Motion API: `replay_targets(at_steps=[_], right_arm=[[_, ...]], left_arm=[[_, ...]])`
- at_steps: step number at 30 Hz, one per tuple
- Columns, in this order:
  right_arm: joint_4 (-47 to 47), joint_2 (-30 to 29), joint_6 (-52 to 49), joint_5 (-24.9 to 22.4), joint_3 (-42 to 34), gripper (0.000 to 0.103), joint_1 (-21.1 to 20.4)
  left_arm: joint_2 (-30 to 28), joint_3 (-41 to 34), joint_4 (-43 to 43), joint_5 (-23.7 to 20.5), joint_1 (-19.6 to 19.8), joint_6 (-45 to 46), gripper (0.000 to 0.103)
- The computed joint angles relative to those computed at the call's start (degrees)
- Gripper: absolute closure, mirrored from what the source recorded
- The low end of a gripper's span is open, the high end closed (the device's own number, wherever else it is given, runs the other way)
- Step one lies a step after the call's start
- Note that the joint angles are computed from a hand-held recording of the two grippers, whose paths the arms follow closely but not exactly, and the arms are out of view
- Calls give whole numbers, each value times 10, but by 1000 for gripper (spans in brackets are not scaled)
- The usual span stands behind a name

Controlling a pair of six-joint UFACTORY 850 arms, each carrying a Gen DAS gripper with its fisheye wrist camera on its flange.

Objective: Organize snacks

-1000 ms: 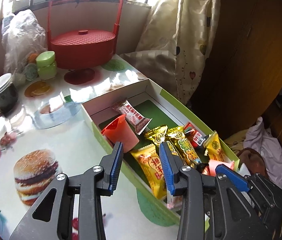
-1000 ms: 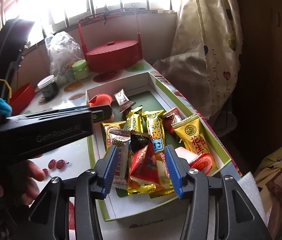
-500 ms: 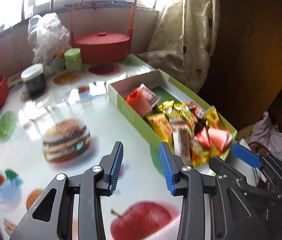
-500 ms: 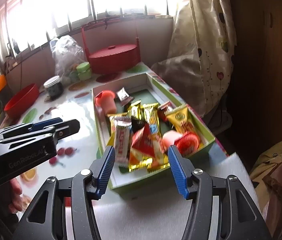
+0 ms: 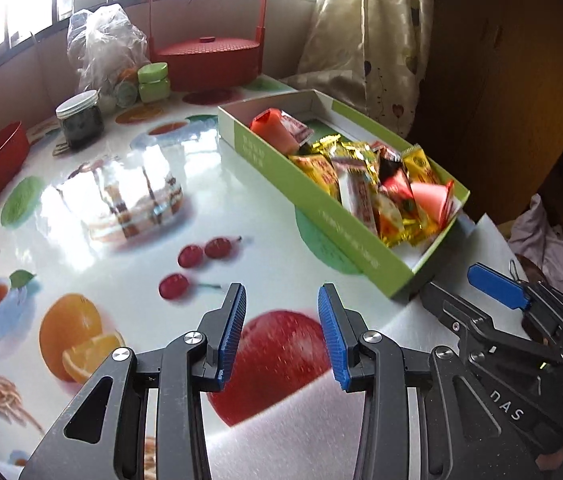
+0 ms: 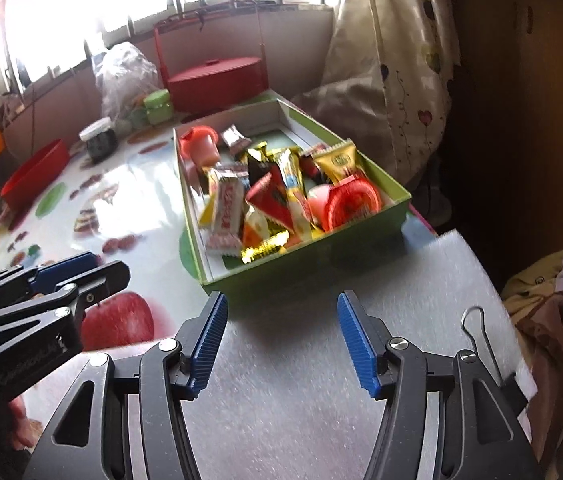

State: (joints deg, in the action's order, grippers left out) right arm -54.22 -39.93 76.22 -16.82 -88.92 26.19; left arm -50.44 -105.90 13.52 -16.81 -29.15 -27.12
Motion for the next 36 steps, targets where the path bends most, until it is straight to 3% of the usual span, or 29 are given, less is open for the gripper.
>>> replay_targets(at_steps=[10, 15, 24, 36], right_arm=[[-36, -12, 21, -51, -6, 45, 14], [-59, -10, 50, -48, 1, 45, 14], [-71, -9, 66, -48, 3, 44, 15], [-77, -9, 71, -47, 4, 44, 14]], left_arm=[[-10, -1, 32, -20, -7, -37, 64], [-11, -1, 98, -30, -14, -93, 63], [-12, -1, 133, -32, -17, -124, 63], [-10, 2, 129, -27, -16, -123, 63]])
